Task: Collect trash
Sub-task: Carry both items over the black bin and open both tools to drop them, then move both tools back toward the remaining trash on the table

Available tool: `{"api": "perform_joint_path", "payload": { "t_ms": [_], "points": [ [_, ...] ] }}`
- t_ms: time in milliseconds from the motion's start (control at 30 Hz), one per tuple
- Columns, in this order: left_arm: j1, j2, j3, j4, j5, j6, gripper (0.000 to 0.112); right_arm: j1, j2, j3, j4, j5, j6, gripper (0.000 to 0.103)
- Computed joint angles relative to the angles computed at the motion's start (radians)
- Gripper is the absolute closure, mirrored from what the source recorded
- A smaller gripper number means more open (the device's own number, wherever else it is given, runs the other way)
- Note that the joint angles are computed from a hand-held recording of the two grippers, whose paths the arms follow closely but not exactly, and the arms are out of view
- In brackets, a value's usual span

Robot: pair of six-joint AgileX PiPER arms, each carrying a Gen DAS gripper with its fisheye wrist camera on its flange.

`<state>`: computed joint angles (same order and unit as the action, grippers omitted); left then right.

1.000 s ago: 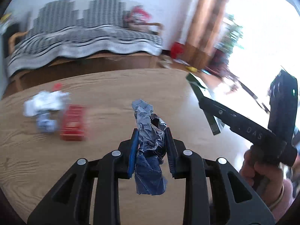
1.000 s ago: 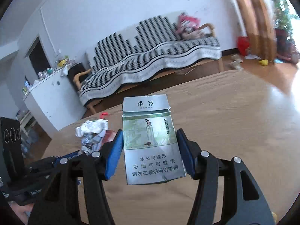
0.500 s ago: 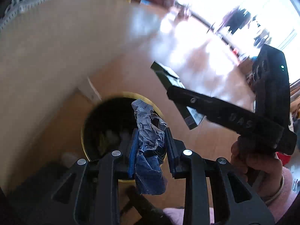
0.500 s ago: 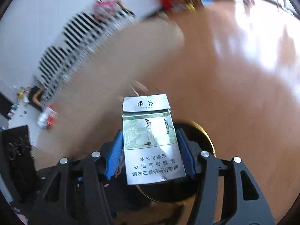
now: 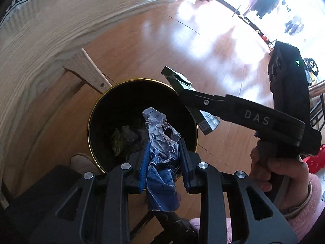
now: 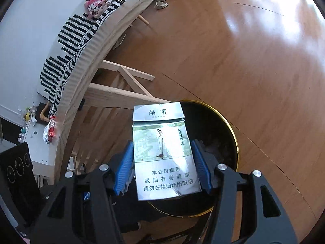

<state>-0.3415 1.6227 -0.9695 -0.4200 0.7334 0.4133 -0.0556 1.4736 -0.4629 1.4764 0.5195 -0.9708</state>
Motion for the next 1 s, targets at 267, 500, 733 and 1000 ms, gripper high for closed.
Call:
{"api": "perform_joint_path", "payload": {
  "t_ms": [267,500,733,1000],
  "points": [
    [0.017,0.006,-0.012,-0.011,0.013,0.014,0.085,0.030,0.010,-0.025,-0.025,-0.013,0.061,0.046],
    [0.013,-0.020,0.027,-0.026,-0.029,-0.009,0.015,-0.034,-0.058,-0.035,-0.110,-0.007,0.145,0.007],
    [0.269,-0.300,-0.013,-0.214,0.045,0.195,0.015,0.061,-0.247,-0.112,-0.650,-0.135,0.695,0.007],
    [1.039,-0.257,-0.289,-0.304,0.270,0.494,0.015,0.457,-0.135,-0.535,-1.450,-0.083,1.422,0.007]
  ]
}}
